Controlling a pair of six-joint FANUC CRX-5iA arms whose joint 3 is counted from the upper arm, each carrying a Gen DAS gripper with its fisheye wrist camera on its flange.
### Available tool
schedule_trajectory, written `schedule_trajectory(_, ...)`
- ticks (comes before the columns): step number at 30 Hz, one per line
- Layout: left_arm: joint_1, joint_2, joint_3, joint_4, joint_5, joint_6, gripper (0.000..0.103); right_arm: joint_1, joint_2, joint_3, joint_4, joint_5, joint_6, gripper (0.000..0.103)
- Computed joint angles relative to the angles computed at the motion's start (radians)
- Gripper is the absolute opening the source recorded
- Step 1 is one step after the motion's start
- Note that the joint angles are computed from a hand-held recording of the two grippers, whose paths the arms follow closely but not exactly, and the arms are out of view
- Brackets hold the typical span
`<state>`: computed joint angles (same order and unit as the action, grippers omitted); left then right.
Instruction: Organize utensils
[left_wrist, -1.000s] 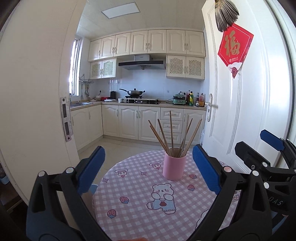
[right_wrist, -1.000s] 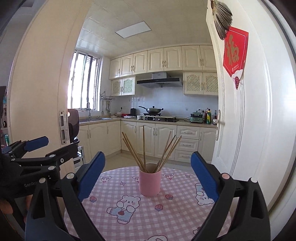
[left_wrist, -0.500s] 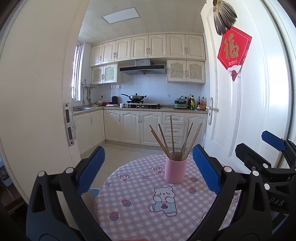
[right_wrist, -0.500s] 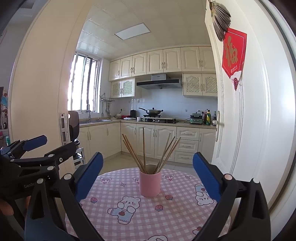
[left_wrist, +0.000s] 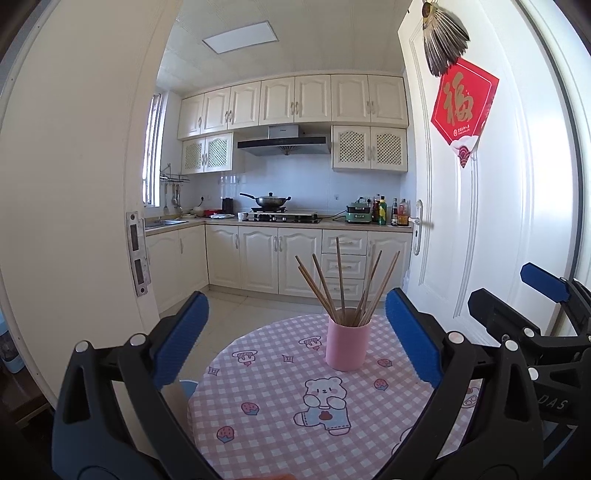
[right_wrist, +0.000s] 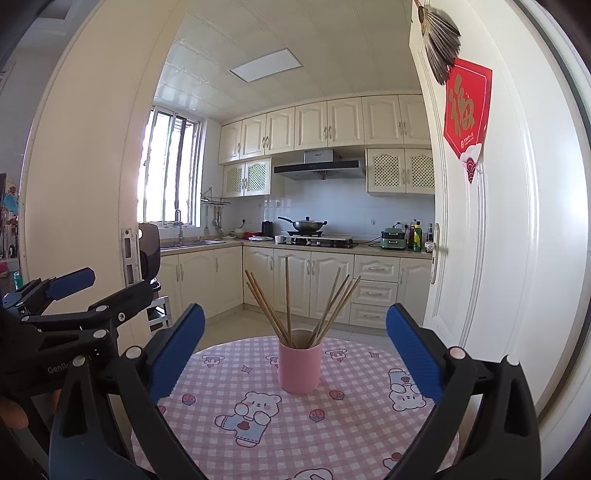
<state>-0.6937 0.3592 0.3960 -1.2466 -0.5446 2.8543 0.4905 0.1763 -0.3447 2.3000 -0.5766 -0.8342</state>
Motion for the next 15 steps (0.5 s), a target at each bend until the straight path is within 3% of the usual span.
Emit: schedule_trajectory(15,-0.011,0.005,0.011,-0.02,-0.017,0.005,0.095,-0.006,-0.003,-0.001,0.016,0.007,-0.016,0.095)
